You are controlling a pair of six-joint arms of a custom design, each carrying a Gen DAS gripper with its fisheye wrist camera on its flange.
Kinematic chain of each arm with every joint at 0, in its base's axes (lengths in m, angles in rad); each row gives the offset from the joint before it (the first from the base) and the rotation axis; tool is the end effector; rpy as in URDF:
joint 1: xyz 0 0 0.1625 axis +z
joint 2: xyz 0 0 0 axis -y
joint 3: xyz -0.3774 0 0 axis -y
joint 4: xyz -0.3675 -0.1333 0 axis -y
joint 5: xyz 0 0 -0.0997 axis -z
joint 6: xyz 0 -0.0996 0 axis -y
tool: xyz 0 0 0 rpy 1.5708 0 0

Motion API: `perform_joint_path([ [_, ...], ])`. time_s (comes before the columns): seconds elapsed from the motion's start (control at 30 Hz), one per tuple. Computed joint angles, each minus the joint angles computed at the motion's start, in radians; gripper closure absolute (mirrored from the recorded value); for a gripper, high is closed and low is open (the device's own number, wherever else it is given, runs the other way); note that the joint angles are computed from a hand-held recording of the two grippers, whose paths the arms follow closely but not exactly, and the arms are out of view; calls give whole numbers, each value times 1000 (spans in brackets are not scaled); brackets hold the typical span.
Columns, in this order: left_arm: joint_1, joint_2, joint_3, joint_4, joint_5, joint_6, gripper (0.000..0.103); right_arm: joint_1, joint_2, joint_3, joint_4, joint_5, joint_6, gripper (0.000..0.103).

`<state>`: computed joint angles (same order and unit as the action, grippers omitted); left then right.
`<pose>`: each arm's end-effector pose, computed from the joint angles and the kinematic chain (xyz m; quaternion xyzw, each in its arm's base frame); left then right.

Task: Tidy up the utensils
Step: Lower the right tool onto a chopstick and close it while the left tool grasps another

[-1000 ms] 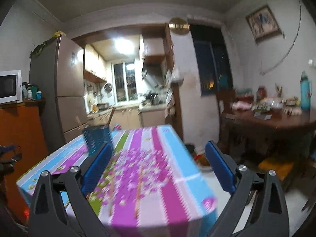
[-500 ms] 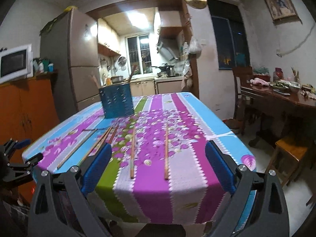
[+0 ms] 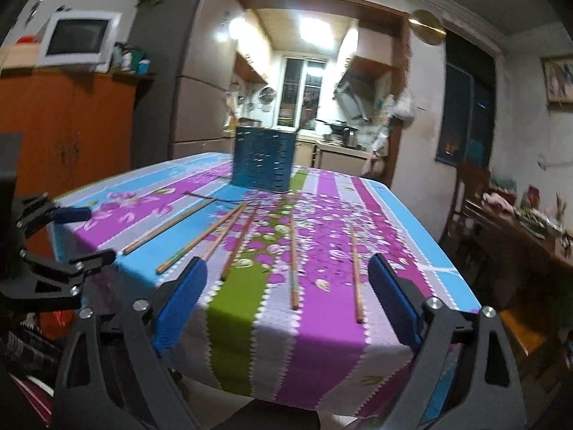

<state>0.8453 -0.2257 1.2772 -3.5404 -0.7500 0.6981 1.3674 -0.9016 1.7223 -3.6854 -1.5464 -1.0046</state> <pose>-0.2868 -0.6341 -0.0341 0.4031 0.7379 -0.4112 0.3521 0.0102 -0.6226 0.2583 0.3179 -0.7318 0.5016 0.3343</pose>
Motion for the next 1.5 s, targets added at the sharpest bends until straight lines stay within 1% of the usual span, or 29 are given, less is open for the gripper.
perform_joint_path([
  [0.07,2,-2,1,13,-7,-15,39,8,5,-2,19,-8,-17,22],
  [0.13,5,-5,1,33,-10,-37,43,13,6,-2,38,-12,-16,22],
  [0.23,13,-14,3,82,-17,-82,51,20,5,-11,75,-26,-5,30],
  [0.3,19,-17,-1,108,-20,-105,54,21,5,-15,97,-36,0,38],
  [0.37,22,-16,-5,116,-21,-115,55,26,6,-31,145,-56,8,53],
  [0.4,24,-16,-7,119,-24,-119,56,28,7,-40,170,-65,14,57],
  [0.47,26,-16,-12,126,-27,-126,57,31,11,-53,204,-79,22,72],
  [0.5,27,-17,-11,129,-29,-130,59,32,14,-60,217,-85,24,75],
  [0.53,28,-18,-13,135,-32,-134,62,34,19,-67,228,-92,25,80],
  [0.57,29,-18,-17,143,-33,-138,62,36,23,-75,238,-98,25,83],
  [0.63,32,-13,-28,150,-33,-140,62,37,28,-93,269,-104,33,85],
  [0.7,35,-11,-38,162,-36,-146,62,39,36,-114,301,-107,43,85],
  [0.9,40,4,-67,174,-42,-140,62,50,83,-181,356,-125,23,85],
  [1.03,44,11,-82,176,-51,-135,62,50,119,-238,407,-150,53,85],
  [1.13,49,7,-75,172,-67,-150,63,48,126,-251,422,-141,66,85],
  [1.23,56,0,-66,168,-92,-168,69,50,137,-261,416,-140,63,85],
  [1.33,59,4,-61,148,-114,-157,76,50,142,-273,424,-138,74,85],
  [1.4,61,7,-60,134,-123,-149,76,51,147,-278,421,-140,78,85],
  [1.5,67,4,-51,119,-144,-156,77,46,141,-277,435,-131,111,85],
])
